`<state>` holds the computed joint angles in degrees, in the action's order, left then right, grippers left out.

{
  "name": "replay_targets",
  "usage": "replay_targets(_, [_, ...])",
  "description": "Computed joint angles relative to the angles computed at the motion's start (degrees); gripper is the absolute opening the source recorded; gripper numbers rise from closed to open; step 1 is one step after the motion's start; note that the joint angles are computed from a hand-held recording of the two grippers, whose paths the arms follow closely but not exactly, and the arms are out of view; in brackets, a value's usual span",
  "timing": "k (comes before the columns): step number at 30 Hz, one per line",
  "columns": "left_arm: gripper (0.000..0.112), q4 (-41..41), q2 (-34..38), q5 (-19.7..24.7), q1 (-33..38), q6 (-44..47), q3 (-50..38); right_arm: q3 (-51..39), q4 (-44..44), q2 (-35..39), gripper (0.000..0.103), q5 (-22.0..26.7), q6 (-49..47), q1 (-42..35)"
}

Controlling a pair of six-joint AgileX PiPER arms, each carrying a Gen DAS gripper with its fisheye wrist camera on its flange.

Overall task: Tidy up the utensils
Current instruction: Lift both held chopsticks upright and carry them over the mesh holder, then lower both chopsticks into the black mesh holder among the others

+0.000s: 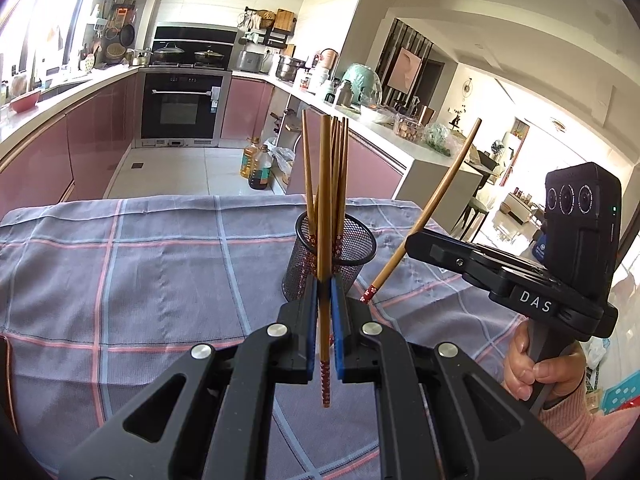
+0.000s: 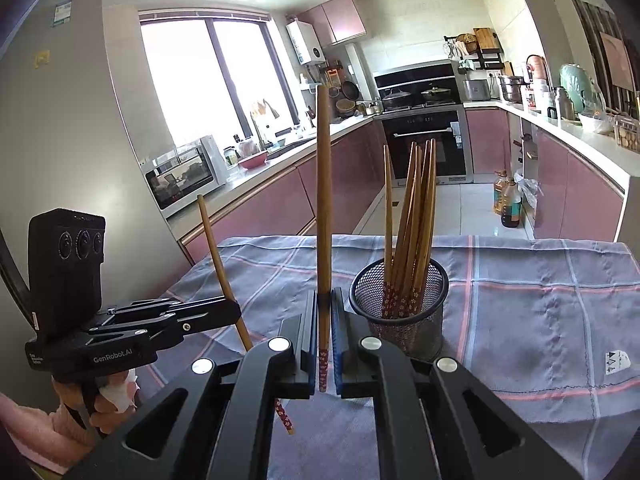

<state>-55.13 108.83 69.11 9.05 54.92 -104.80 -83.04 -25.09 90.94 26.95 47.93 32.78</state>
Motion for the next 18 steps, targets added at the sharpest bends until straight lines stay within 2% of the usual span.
replay_targets(18, [0.007, 0.06, 0.41, -0.18, -1.04, -0.91, -2.27, -1.61, -0.22, 0.66, 0.005, 0.36, -0.6, -0.36])
